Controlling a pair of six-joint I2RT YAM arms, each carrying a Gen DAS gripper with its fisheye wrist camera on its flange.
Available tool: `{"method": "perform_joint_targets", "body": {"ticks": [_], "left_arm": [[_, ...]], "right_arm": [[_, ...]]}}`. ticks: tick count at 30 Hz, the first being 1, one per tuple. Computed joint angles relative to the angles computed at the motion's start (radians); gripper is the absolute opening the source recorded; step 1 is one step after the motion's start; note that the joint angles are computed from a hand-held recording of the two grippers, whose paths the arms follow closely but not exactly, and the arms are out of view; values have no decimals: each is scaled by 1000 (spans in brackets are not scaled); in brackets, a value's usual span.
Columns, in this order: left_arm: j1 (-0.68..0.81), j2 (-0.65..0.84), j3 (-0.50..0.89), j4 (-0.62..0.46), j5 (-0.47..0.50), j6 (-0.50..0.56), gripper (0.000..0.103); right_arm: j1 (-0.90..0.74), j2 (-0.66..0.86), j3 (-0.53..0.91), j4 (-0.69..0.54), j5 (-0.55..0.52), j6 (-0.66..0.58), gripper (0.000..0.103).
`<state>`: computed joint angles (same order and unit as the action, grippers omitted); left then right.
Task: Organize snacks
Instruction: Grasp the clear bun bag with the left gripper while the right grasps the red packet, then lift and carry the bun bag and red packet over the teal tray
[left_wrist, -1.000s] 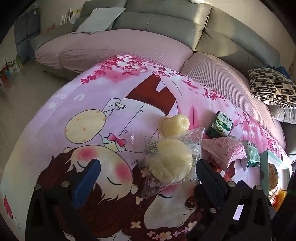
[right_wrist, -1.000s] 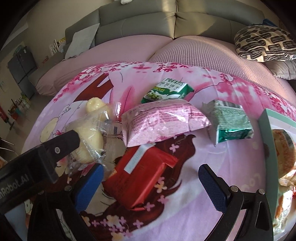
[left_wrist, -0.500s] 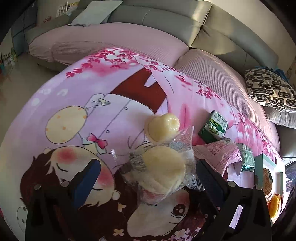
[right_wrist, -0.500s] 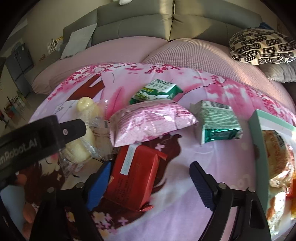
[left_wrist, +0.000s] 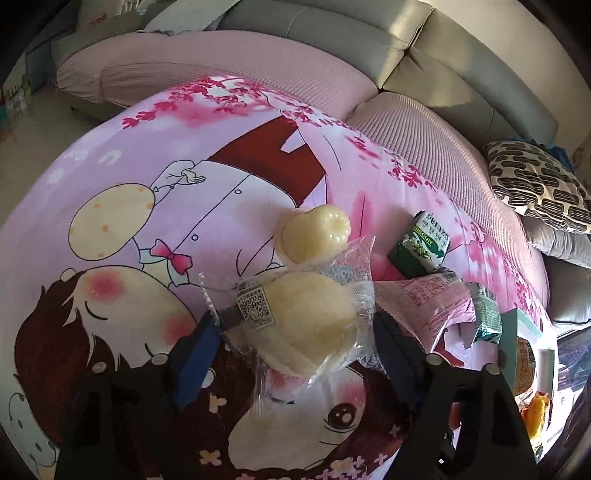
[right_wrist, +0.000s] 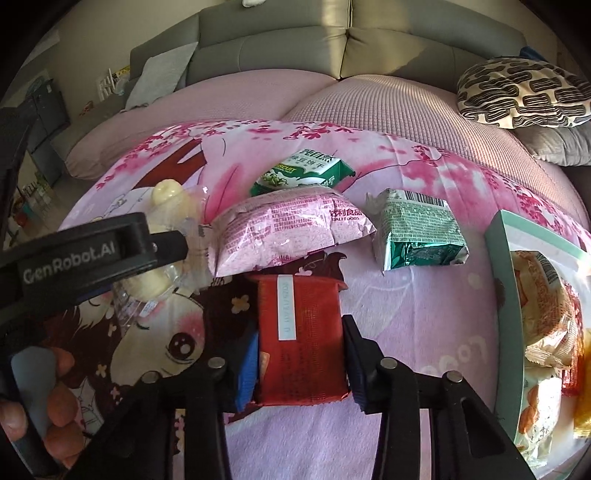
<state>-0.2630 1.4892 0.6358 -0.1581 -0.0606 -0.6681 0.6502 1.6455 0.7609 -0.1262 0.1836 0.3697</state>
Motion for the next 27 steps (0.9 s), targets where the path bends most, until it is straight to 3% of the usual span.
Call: {"method": "perform_joint_targets", "body": {"ticks": [12, 27], "left_arm": [[-50, -104, -30, -41, -41, -26, 68], [-171, -236, 17, -128, -160, -62, 68]], "right_arm": [[-22, -155, -88, -45, -25, 6, 42], [-111, -459, -176, -192, -19, 8, 42]]}}
